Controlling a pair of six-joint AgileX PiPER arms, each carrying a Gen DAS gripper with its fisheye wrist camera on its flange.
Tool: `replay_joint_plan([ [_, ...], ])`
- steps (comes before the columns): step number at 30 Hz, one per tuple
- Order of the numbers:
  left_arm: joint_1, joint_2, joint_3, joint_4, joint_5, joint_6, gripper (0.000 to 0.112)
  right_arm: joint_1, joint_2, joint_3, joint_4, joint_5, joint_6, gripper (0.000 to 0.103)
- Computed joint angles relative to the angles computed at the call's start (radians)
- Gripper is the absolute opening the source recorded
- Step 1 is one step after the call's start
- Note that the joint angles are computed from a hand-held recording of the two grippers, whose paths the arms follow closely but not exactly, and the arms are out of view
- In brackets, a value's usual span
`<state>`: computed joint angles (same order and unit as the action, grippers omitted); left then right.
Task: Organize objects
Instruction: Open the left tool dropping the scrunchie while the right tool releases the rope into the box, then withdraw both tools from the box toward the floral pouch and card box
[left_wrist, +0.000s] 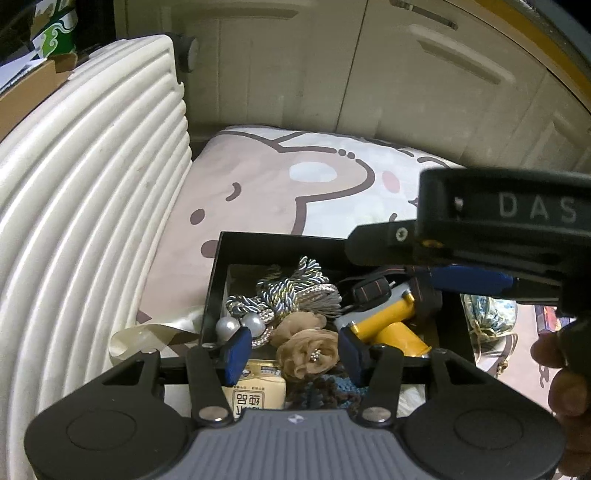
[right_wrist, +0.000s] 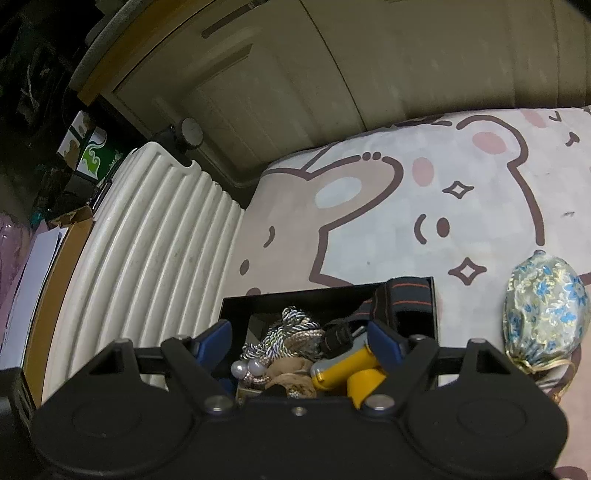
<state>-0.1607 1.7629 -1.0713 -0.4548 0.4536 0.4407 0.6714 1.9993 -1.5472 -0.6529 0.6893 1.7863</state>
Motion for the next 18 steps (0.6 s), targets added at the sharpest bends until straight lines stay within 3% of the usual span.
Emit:
replay_joint_plan([
  [7, -0.006, -0.048, 0.010, 0.043, 0.011, -0.049, 0.052, 0.022, -0.034, 0.022, -0.043, 0.035, 0.017, 0.082],
  [18, -0.028, -0.158, 0.051, 0.249, 0.033, -0.260, 0.053, 0.095, -0.109, 0.047, -0.118, 0.194, -0.021, 0.082],
])
